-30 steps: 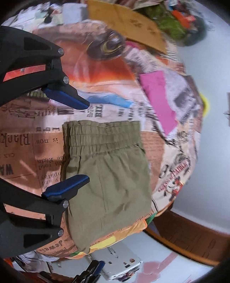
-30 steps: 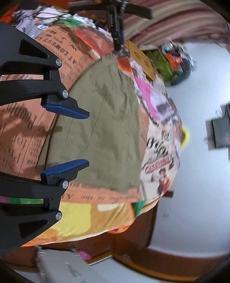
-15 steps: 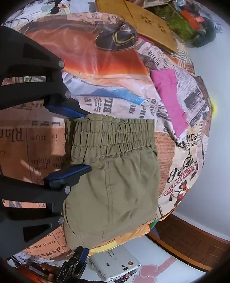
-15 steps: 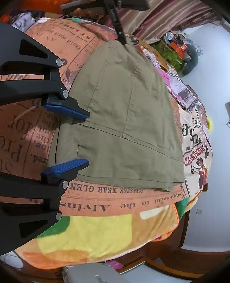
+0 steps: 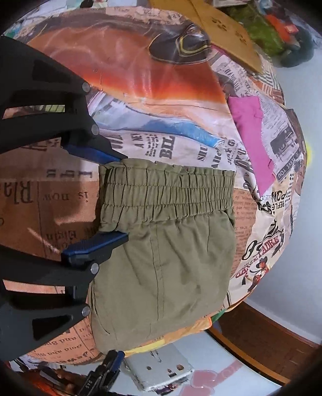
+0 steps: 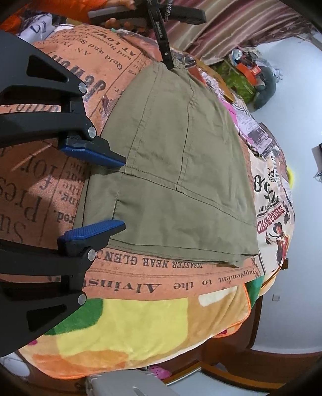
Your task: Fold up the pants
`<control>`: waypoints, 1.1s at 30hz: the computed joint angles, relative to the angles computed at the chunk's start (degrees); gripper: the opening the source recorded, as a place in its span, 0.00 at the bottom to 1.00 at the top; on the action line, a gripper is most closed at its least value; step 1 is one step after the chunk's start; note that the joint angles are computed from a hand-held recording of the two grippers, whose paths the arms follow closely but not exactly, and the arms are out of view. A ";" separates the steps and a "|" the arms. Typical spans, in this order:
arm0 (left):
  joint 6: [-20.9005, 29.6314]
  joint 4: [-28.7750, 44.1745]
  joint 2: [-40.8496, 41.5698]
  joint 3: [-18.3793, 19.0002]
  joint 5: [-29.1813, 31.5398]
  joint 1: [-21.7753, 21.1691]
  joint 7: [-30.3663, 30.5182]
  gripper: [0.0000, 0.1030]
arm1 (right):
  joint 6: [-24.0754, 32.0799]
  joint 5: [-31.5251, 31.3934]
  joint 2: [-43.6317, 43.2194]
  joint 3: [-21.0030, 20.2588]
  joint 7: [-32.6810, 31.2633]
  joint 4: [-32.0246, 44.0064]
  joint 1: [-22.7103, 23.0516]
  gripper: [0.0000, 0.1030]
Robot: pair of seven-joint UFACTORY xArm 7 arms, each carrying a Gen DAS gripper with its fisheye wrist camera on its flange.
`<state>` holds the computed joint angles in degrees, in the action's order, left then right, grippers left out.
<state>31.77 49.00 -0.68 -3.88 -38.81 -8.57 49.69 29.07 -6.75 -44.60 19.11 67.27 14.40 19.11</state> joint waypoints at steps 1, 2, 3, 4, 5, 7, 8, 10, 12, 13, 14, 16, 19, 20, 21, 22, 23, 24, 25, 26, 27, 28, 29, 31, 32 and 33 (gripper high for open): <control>-0.76 -0.30 -0.41 -0.24 1.57 -0.18 -0.98 0.55 | 0.43 -0.04 0.27 -0.21 -0.33 0.41 0.01 0.38; -1.09 -0.42 -0.76 -0.32 2.77 -0.31 -1.90 0.55 | 0.88 -0.04 0.53 -0.34 -0.56 0.86 0.00 0.38; -1.12 -0.43 -1.12 -0.35 3.74 -0.43 -2.98 0.55 | 1.48 0.01 0.62 -0.75 -1.06 1.21 0.05 0.39; -0.89 -0.17 -1.51 -0.38 5.00 -0.56 -4.41 0.55 | 2.45 0.19 0.53 -1.32 -1.65 1.64 0.10 0.39; -0.66 0.05 -1.72 -0.18 5.40 -0.58 -4.74 0.55 | 3.02 0.36 0.39 -1.87 -2.22 1.86 0.04 0.40; -0.55 0.61 -2.36 0.02 5.70 -0.76 -5.53 0.55 | 4.64 0.44 -0.75 -2.46 -2.95 2.27 -0.59 0.41; -0.48 0.94 -2.45 0.14 5.63 -0.88 -5.65 0.56 | 5.27 0.22 -2.05 -2.62 -3.18 2.19 -1.16 0.41; -0.54 1.72 -2.77 0.33 4.85 -1.15 -5.45 0.57 | 5.92 0.05 -3.89 -2.96 -3.61 2.19 -2.20 0.41; -0.89 2.72 -2.84 0.45 3.88 -1.43 -5.03 0.60 | 6.16 -0.31 -5.66 -3.44 -4.31 2.23 -3.55 0.41; -1.10 3.14 -2.83 0.49 3.65 -1.52 -4.92 0.61 | 6.28 -0.62 -6.31 -3.59 -4.74 2.36 -4.36 0.41; -1.53 3.72 -2.65 0.41 3.71 -1.64 -5.12 0.61 | 6.42 -1.08 -6.57 -3.66 -5.28 2.79 -5.31 0.41; -2.26 5.15 -2.08 0.26 3.46 -1.87 -5.23 0.62 | 6.55 -1.94 -6.97 -4.03 -6.73 3.42 -7.02 0.41; -3.25 7.97 -0.29 -0.22 3.03 -2.14 -5.33 0.65 | 5.36 -3.69 -6.16 -4.20 -8.84 4.59 -10.02 0.41; -3.83 8.58 0.26 -0.48 3.48 -2.17 -5.72 0.66 | 4.88 -4.03 -5.79 -4.32 -9.49 4.90 -10.76 0.41; -4.60 9.41 1.02 -0.79 4.32 -2.23 -6.38 0.66 | 4.01 -4.59 -5.16 -4.46 -10.25 5.18 -11.73 0.41; -5.31 10.41 1.98 -1.14 5.30 -2.32 -7.08 0.66 | 3.34 -4.96 -4.55 -4.58 -10.90 5.37 -12.51 0.41; -5.74 11.32 2.86 -1.44 6.06 -2.32 -7.52 0.66 | 2.39 -5.57 -3.50 -4.65 -11.59 5.76 -13.61 0.41; -6.15 12.25 3.80 -1.75 7.10 -2.33 -8.23 0.67 | 1.39 -6.03 -2.60 -4.89 -12.36 5.96 -14.46 0.41; -6.52 13.62 5.19 -2.07 8.70 -2.44 -9.45 0.67 | -0.20 -6.66 -1.06 -5.10 -13.07 6.34 -15.67 0.41; -6.68 14.64 6.22 -2.39 9.79 -2.40 -10.27 0.67 | -1.43 -6.95 -0.14 -5.71 -14.05 6.39 -16.38 0.41; -6.84 15.33 6.98 -2.67 10.70 -2.28 -10.95 0.67 | -2.87 -7.31 1.47 -6.09 -14.91 6.77 -17.36 0.41; -7.08 16.49 8.24 -2.88 12.21 -2.35 -12.14 0.68 | -3.72 -7.49 2.50 -6.43 -15.74 7.07 -18.04 0.41; -7.36 17.43 9.32 -3.07 13.73 -2.43 -13.45 0.69 | -4.97 -7.89 4.35 -6.76 -16.63 7.63 -19.11 0.41; -7.86 19.83 12.05 -3.15 17.36 -2.68 -16.80 0.73 | -7.08 -8.52 7.69 -7.29 -18.24 8.66 -20.84 0.41; -7.94 20.45 12.77 -3.38 18.32 -2.55 -17.82 0.73 | -8.02 -8.98 9.26 -7.33 -18.84 9.12 -21.85 0.41; -7.71 21.64 14.03 -3.49 19.45 -2.48 -18.95 0.74 | -8.90 -9.56 11.04 -7.15 -19.16 9.71 -23.04 0.41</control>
<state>24.06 70.64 13.35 -7.37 -19.36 -11.05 30.74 20.16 -16.31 -33.57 11.96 48.11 24.11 -3.93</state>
